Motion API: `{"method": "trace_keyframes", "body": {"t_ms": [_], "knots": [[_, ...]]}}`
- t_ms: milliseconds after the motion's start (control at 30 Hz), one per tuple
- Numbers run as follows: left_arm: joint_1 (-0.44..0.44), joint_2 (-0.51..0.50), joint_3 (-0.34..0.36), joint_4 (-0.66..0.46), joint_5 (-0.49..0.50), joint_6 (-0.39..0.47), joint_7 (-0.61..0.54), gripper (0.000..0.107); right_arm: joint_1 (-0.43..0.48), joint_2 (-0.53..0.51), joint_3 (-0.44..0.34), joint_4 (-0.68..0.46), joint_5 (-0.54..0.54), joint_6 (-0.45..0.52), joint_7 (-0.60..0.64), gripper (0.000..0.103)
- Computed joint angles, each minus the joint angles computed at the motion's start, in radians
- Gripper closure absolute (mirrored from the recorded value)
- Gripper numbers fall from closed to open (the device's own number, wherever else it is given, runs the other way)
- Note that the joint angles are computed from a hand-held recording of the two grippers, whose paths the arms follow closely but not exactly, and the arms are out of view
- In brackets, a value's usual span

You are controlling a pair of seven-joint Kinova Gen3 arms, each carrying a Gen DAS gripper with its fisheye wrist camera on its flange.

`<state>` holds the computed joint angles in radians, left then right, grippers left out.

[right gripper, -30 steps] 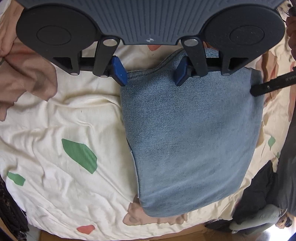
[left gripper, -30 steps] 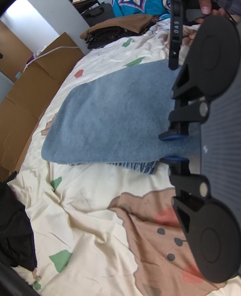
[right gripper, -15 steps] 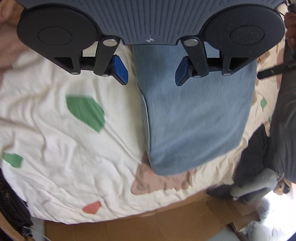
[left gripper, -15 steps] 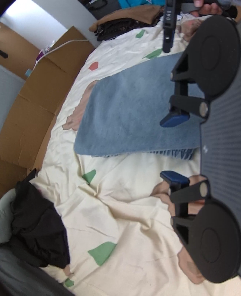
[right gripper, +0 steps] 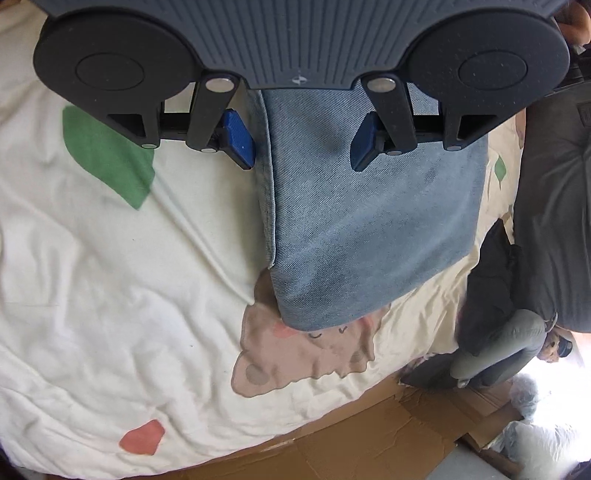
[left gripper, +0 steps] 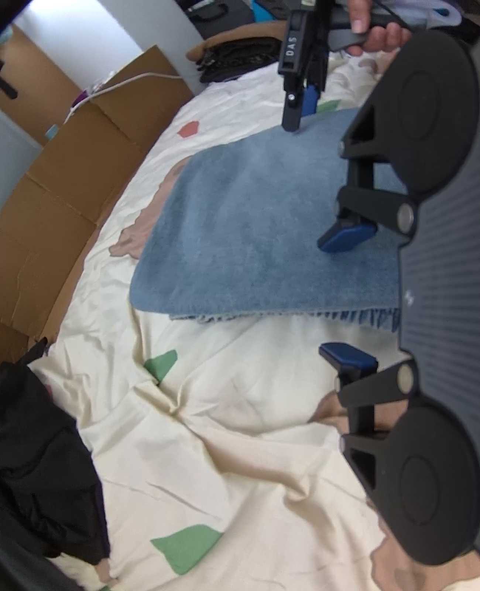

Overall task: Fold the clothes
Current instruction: 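Close both tools on the folded jeans stack edges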

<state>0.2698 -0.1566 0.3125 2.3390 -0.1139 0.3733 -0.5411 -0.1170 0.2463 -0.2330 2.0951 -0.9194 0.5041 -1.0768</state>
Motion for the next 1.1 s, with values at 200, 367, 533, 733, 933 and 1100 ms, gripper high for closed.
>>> {"method": "trace_keyframes", "body": {"t_ms": [200,367,533,733,933,1100], "knots": [[0.009,0.014,-0.024,0.008,0.026,-0.027,-0.032,0.039,0.030,0.041,-0.025,0.002,-0.076,-0.008,0.047,0.040],[-0.004,0.033,-0.015,0.018,-0.003,-0.044,-0.011,0.024,0.045,0.046,-0.032,0.005,-0.123,0.006,0.100,0.041],[0.040,0.033,-0.096,0.040,0.117,-0.082,-0.144,0.023,0.014,0.046,-0.016,-0.015,-0.069,0.012,0.098,0.041],[0.081,0.045,-0.168,0.064,0.281,-0.136,-0.330,0.023,0.032,0.064,-0.029,-0.014,-0.109,0.004,0.134,0.041],[0.042,0.036,-0.120,0.087,0.282,-0.172,-0.341,0.026,0.041,0.031,-0.035,-0.006,-0.124,0.016,0.188,0.040],[0.108,0.039,-0.193,0.113,0.385,-0.220,-0.433,0.028,0.032,0.061,-0.019,-0.006,-0.162,0.013,0.214,0.040]]}}
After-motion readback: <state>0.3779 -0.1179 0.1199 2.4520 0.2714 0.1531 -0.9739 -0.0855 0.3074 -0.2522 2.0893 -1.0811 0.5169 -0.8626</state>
